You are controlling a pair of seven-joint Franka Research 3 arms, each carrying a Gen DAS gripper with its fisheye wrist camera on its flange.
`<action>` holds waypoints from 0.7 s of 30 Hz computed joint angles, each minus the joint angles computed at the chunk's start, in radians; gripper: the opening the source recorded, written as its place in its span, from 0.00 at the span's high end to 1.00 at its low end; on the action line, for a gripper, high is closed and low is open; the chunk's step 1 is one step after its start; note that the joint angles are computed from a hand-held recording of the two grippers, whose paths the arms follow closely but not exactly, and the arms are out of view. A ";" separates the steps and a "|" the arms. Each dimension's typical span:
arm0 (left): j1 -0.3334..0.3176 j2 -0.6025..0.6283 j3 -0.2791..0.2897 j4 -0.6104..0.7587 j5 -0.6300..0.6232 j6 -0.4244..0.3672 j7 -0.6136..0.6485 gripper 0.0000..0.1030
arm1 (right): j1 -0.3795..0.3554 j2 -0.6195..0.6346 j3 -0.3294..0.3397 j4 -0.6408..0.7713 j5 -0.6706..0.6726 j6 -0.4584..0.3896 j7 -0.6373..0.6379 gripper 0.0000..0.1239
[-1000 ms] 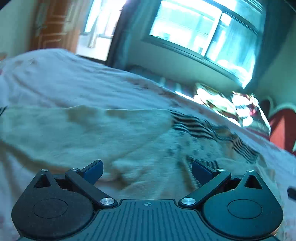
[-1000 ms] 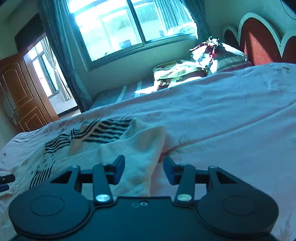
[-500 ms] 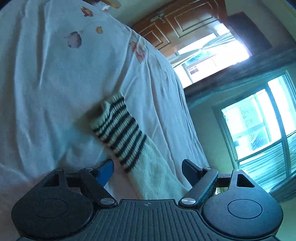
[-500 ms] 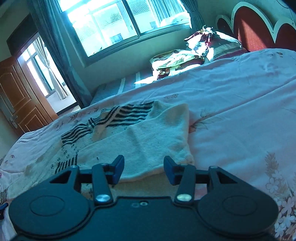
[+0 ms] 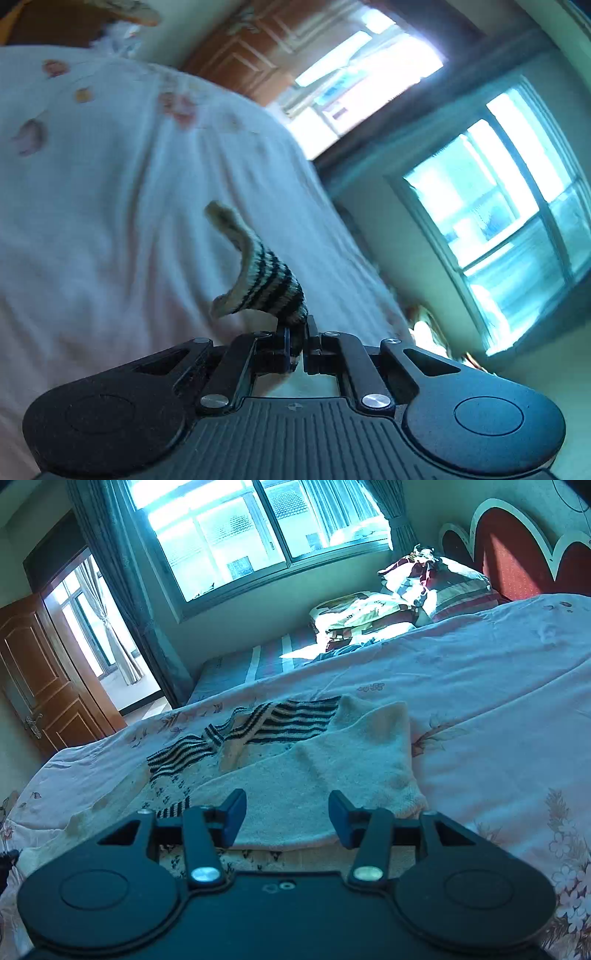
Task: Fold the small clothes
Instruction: 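Carry the second sleeve across the body with the left gripper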
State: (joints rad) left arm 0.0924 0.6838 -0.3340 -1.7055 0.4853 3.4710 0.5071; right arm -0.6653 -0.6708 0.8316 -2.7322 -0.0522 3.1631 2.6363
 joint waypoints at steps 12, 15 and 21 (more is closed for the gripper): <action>-0.171 0.356 -0.470 0.480 0.229 -0.497 0.496 0.94 | 0.063 -0.077 -0.083 -0.110 0.058 0.009 0.025 0.61; -0.295 0.383 -0.417 0.595 0.215 -0.603 0.557 0.94 | 0.095 -0.098 -0.128 -0.153 0.083 0.022 0.031 0.61; -0.408 0.320 -0.297 0.582 0.236 -0.624 0.618 0.47 | 0.153 -0.011 -0.197 -0.166 0.131 0.109 -0.018 0.59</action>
State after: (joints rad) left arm -0.3157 1.0035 -0.6310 -1.1232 0.7209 2.8473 1.1256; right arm -0.5127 -0.6818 0.6348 -2.8987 0.0791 3.2718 2.6179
